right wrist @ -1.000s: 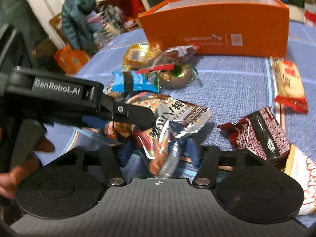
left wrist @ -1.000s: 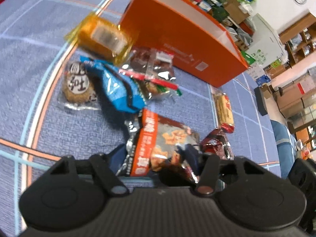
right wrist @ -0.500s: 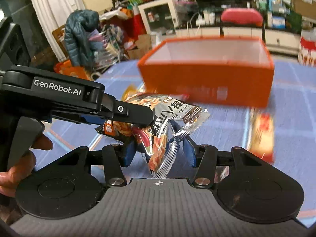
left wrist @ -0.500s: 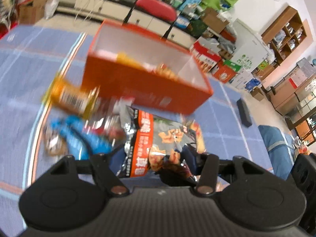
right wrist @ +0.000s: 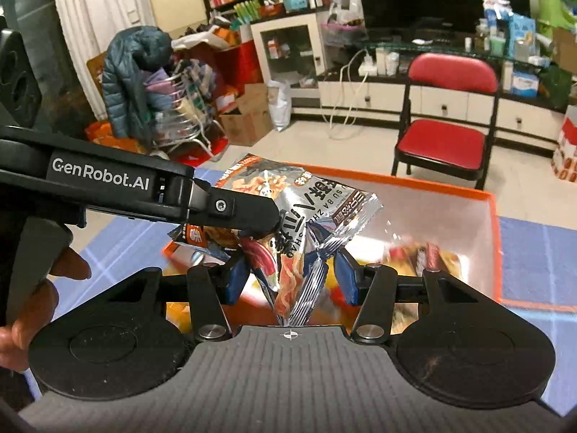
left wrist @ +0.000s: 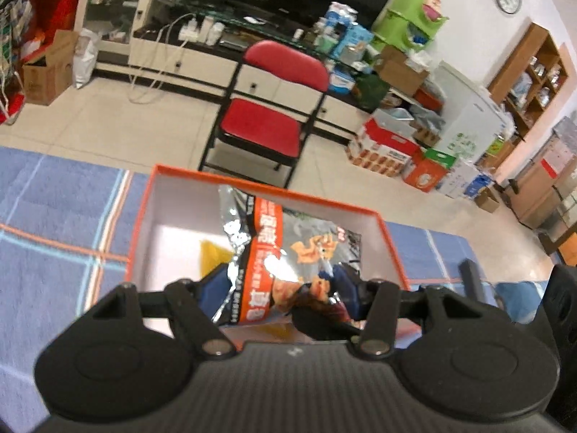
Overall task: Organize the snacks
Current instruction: 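Carry the orange-and-silver bag into the orange box and open both grippers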
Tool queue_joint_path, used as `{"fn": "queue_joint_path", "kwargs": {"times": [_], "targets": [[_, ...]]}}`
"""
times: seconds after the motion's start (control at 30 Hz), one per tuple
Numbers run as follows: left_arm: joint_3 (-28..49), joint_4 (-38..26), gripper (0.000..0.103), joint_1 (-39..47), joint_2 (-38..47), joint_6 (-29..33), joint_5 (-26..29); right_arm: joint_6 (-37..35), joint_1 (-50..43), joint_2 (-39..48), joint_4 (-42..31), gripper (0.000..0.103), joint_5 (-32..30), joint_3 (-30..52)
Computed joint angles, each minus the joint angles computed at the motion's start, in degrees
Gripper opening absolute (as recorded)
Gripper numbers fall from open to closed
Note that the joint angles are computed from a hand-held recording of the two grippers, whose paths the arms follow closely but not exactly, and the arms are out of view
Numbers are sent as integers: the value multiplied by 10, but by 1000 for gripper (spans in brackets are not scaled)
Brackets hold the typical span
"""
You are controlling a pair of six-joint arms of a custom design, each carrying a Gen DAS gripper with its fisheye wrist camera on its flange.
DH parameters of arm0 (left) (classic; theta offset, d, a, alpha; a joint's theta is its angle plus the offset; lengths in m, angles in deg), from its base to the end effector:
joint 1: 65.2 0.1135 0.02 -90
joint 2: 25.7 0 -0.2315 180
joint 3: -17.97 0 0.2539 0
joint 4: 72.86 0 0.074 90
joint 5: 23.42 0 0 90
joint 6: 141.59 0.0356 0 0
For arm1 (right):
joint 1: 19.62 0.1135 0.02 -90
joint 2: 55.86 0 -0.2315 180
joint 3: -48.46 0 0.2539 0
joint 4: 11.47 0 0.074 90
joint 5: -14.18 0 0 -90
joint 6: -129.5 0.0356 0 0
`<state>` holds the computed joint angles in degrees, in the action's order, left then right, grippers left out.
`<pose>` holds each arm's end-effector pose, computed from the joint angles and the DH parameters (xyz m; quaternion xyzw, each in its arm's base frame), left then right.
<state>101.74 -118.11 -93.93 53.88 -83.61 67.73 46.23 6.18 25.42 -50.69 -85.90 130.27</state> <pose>0.2750 -0.1516 0.2877 -0.0220 0.9099 -0.2173 0.3527 0.2889 0.1466 0.2765 -0.1863 0.8792 0.1968 0.3918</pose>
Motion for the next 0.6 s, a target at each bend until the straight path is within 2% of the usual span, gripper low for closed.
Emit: {"fn": "queue_joint_path", "kwargs": {"times": [0.13,0.2,0.3,0.43,0.6], "targets": [[25,21,54,37,64,36,3,-5,1,111,24,37,-5,68],[35,25,64,41,83,54,-15,-9,2,155,24,38,1,101],[49,19,67,41,94,70,-33,-10,11,190,18,39,14,132],[21,19,68,28,51,72,-53,-12,17,160,28,40,22,107],[-18,0,68,-3,-29,50,-69,-7,25,52,24,42,43,22]]}}
